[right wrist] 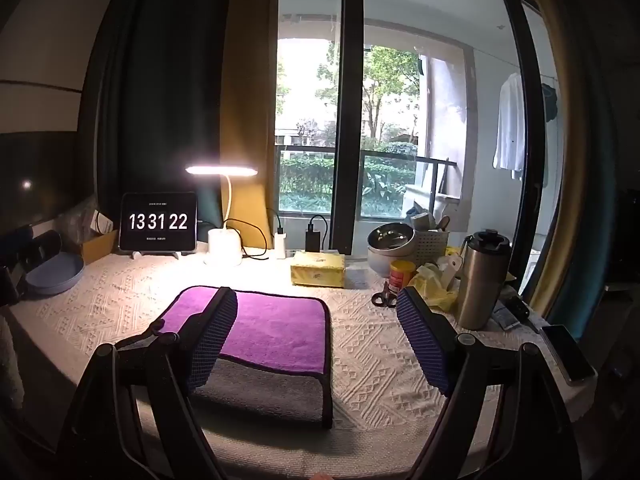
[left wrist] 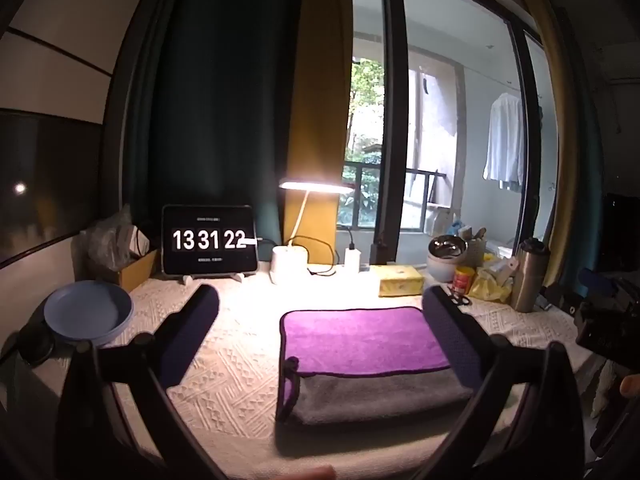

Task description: Fold towel

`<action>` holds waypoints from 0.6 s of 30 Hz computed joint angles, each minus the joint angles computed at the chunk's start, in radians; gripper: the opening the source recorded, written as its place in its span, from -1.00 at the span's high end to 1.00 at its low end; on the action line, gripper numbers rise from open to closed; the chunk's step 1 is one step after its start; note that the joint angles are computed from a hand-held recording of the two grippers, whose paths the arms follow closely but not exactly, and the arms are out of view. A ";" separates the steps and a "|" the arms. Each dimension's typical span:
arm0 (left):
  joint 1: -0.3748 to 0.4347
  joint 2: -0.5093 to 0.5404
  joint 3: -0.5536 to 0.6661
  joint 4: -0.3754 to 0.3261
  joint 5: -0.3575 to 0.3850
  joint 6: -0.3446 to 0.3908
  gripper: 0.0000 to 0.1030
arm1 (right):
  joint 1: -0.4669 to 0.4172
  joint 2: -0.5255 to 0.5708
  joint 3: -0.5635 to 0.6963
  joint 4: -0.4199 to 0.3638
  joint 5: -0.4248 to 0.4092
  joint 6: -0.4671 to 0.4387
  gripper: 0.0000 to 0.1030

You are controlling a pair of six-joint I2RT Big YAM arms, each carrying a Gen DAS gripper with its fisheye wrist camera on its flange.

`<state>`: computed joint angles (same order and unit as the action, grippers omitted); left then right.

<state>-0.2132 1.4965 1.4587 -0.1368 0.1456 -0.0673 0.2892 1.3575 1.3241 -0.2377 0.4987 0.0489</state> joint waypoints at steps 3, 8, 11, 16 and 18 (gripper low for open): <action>0.000 -0.001 0.000 -0.002 -0.002 -0.006 -0.99 | -0.003 0.001 0.005 -0.013 -0.009 0.013 -0.64; 0.012 0.011 -0.004 0.014 0.008 -0.005 -0.99 | -0.006 0.007 0.013 -0.020 -0.004 0.012 -0.64; 0.011 0.012 -0.005 0.011 0.004 0.000 -0.99 | -0.008 0.004 0.001 -0.009 -0.004 0.009 -0.64; 0.003 0.011 0.004 0.000 -0.010 0.010 -0.99 | -0.008 0.007 0.003 -0.010 -0.009 0.016 -0.64; 0.001 0.010 0.003 0.002 -0.012 0.011 -0.99 | -0.007 0.009 0.012 -0.020 -0.011 0.018 -0.64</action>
<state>-0.2120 1.5064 1.4621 -0.1344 0.1332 -0.0564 0.2820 1.3662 1.3365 -0.2574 0.4879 0.0673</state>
